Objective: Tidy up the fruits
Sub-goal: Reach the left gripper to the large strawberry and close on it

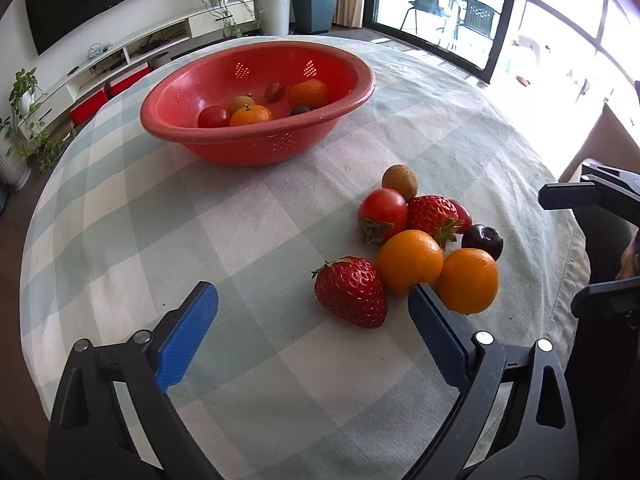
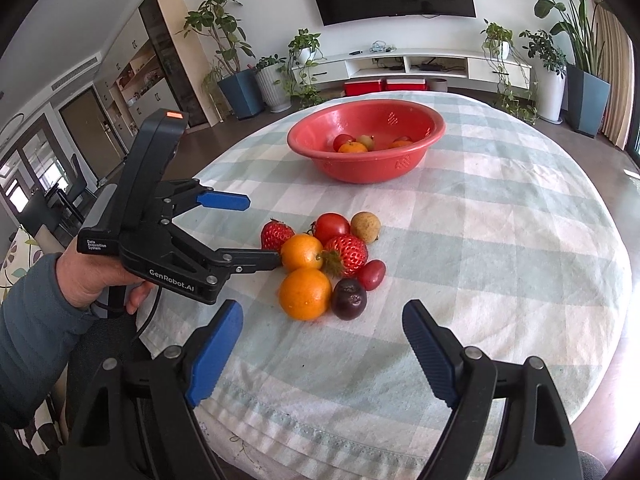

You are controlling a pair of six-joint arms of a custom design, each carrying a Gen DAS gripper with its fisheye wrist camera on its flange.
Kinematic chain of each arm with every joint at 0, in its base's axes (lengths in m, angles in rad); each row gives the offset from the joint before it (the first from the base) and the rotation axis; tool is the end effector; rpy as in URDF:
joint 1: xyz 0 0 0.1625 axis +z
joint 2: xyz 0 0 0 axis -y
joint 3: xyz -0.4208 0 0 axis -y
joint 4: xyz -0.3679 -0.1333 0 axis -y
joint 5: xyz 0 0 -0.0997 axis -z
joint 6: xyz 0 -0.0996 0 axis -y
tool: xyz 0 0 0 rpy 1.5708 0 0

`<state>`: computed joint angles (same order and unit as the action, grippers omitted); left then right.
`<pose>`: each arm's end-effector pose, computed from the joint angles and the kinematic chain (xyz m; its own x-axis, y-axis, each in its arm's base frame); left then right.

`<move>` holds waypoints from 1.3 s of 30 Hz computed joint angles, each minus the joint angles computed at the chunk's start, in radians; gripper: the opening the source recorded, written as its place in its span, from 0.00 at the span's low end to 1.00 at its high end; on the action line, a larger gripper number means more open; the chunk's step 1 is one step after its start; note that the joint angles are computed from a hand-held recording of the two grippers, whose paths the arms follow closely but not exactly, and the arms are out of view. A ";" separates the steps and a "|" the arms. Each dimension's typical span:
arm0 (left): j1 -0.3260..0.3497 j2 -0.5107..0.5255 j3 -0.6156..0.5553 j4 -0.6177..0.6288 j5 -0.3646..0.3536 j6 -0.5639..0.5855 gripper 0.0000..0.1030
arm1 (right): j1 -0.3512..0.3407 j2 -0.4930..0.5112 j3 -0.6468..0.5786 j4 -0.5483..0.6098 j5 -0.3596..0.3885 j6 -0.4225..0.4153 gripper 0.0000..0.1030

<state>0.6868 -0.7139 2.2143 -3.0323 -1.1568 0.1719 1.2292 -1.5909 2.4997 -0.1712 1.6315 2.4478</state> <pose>-0.2303 -0.4131 -0.0239 -0.4279 0.8157 -0.3894 0.8585 0.5015 0.1071 0.0448 -0.2539 0.1524 -0.8556 -0.1156 0.5046 -0.4186 0.7280 -0.5429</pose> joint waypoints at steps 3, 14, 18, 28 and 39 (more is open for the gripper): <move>0.013 -0.008 -0.012 0.032 -0.026 0.016 0.77 | 0.002 -0.001 0.004 -0.002 0.004 -0.001 0.82; 0.002 0.009 -0.014 0.059 -0.024 0.020 0.69 | 0.011 0.019 -0.006 0.000 0.017 0.006 0.79; 0.006 0.022 -0.027 0.069 -0.027 0.020 0.69 | 0.010 0.021 -0.005 -0.004 0.015 0.005 0.78; 0.020 0.020 -0.031 0.060 -0.064 0.030 0.45 | 0.005 0.021 -0.003 -0.007 0.013 0.006 0.78; 0.016 0.031 -0.021 0.020 -0.070 0.029 0.45 | 0.005 0.018 -0.003 0.001 0.016 0.006 0.76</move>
<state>0.7033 -0.6831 2.1938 -3.0120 -1.2265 0.2005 1.2338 -1.5728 2.4964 -0.1699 1.6473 2.4543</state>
